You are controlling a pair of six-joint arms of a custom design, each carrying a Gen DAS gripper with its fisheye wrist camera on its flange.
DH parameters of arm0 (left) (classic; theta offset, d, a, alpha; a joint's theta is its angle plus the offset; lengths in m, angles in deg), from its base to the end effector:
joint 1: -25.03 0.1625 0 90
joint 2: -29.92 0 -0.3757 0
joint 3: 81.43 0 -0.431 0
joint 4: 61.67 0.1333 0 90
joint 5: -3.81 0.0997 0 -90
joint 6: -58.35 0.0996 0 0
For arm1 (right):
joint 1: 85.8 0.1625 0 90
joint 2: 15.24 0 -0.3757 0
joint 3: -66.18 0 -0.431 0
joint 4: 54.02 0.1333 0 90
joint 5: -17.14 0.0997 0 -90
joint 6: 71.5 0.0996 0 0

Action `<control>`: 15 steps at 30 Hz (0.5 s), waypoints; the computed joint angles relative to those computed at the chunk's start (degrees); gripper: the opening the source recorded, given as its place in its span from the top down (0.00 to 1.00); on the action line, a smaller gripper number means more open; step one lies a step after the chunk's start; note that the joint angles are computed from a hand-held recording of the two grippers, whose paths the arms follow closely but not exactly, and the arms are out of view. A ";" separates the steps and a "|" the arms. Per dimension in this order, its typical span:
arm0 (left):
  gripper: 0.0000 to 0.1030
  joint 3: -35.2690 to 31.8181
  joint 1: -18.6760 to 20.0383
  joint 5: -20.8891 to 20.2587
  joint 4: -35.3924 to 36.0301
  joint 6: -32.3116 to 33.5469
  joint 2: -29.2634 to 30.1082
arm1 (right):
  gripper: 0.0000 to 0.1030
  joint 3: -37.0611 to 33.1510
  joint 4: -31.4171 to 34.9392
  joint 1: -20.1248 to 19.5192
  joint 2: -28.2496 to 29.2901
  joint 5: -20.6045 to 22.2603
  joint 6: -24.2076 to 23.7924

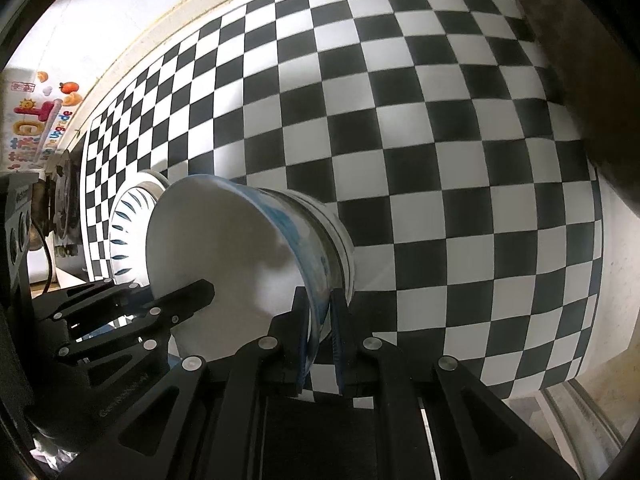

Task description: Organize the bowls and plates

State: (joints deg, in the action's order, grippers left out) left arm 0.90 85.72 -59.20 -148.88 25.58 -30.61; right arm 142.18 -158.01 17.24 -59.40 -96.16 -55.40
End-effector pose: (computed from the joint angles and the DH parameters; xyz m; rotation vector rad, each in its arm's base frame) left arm -0.1570 -0.6444 0.2073 0.0557 2.5221 0.1587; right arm 0.2500 -0.6632 0.0792 0.0151 -2.6614 -0.2663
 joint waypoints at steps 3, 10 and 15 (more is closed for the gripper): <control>0.88 -0.34 0.21 0.16 0.77 -0.57 0.20 | 0.88 -0.05 0.22 -0.24 0.29 0.57 0.15; 0.87 0.66 0.17 -0.07 0.71 -1.52 -0.52 | 0.83 -0.90 1.01 0.40 0.78 -0.63 0.30; 0.87 1.21 -0.89 1.09 0.46 -1.98 -1.41 | 0.83 -0.82 0.96 0.89 0.56 -1.92 0.22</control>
State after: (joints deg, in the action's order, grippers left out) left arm 2.12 84.83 -58.10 -148.42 23.60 -32.03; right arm 141.36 -157.05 18.13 -58.84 -98.07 -55.18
